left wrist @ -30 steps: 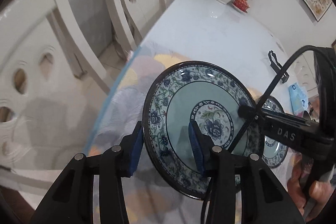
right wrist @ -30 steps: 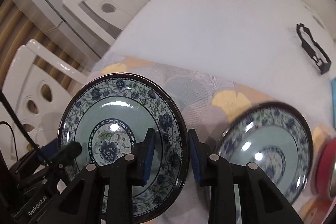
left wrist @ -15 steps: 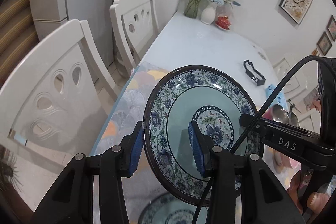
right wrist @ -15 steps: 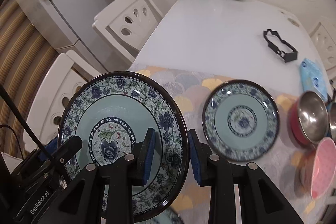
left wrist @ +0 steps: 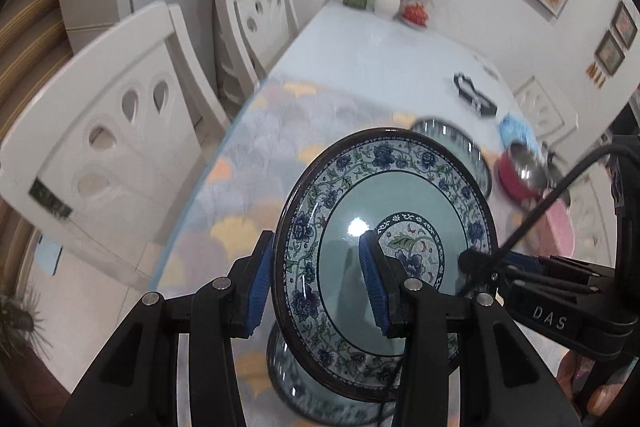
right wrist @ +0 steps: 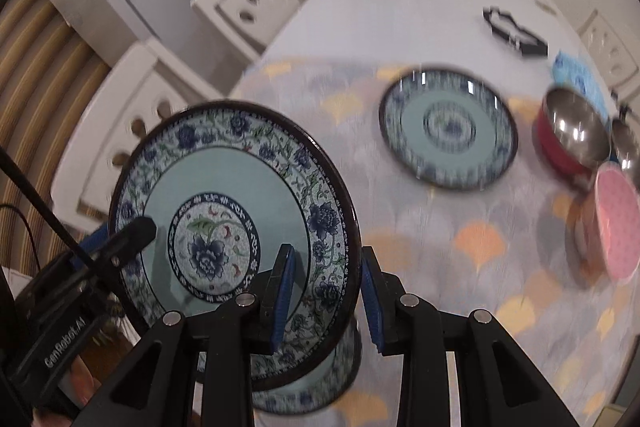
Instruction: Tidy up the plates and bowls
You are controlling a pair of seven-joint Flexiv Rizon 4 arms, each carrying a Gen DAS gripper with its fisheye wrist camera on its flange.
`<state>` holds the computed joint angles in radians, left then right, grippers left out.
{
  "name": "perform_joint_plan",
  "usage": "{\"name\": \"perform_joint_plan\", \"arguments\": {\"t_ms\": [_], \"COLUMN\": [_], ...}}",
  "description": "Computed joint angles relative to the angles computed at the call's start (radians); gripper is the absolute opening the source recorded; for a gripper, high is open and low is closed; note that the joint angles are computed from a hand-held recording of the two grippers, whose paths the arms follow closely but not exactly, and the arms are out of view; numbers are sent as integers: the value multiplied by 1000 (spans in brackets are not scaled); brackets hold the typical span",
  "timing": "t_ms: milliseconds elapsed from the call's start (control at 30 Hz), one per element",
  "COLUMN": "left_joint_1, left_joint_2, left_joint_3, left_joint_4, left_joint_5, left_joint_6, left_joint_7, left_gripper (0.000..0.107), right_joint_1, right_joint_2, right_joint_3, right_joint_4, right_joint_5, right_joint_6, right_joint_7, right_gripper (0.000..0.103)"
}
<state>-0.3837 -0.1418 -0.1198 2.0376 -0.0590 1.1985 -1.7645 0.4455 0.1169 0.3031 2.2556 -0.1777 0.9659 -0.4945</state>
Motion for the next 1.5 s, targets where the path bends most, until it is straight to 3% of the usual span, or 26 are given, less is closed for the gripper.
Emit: {"name": "perform_joint_plan", "arguments": {"t_ms": [233, 433, 567, 700, 833, 933, 1133, 1267, 1433, 1500], "left_joint_1": [-11, -35, -29, -29, -13, -17, 4, 15, 15, 14], "left_joint_2": [6, -7, -15, -26, -25, -23, -21, -24, -66, -105], "left_joint_3": [-23, -13, -16, -6, -14, 5, 7, -8, -50, -76], "left_joint_4": [113, 132, 142, 130, 143, 130, 115, 85, -44, -121], "left_joint_5": [-49, 15, -11, 14, -37, 7, -9, -38, -91, -121], "left_joint_6": [-6, -37, -47, -56, -33, -23, -27, -4, 44, 63], "left_joint_7": [95, 59, 60, 33, 52, 13, 5, 50, 179, 243], "left_gripper": [38, 38, 38, 39, 38, 39, 39, 39, 39, 41], "right_joint_1": [62, 93, 100, 103, 99, 92, 89, 56, -47, -104], "right_joint_2": [-6, -17, -24, -47, -61, -42, -25, 25, 130, 163], "right_joint_3": [47, 55, 55, 48, 41, 41, 36, 19, -9, -18], "right_joint_4": [60, 87, 82, 68, 68, 87, 84, 96, 111, 126], "right_joint_5": [69, 104, 58, 55, 56, 73, 108, 124, 7, -42], "right_joint_6": [-77, -94, -113, -102, -68, -37, -37, -18, -3, 38], "right_joint_7": [9, 25, 44, 46, 40, 26, -34, -38, 41, 99], "right_gripper": [31, 31, 31, 31, 31, 31, 31, 31, 32, 41]}}
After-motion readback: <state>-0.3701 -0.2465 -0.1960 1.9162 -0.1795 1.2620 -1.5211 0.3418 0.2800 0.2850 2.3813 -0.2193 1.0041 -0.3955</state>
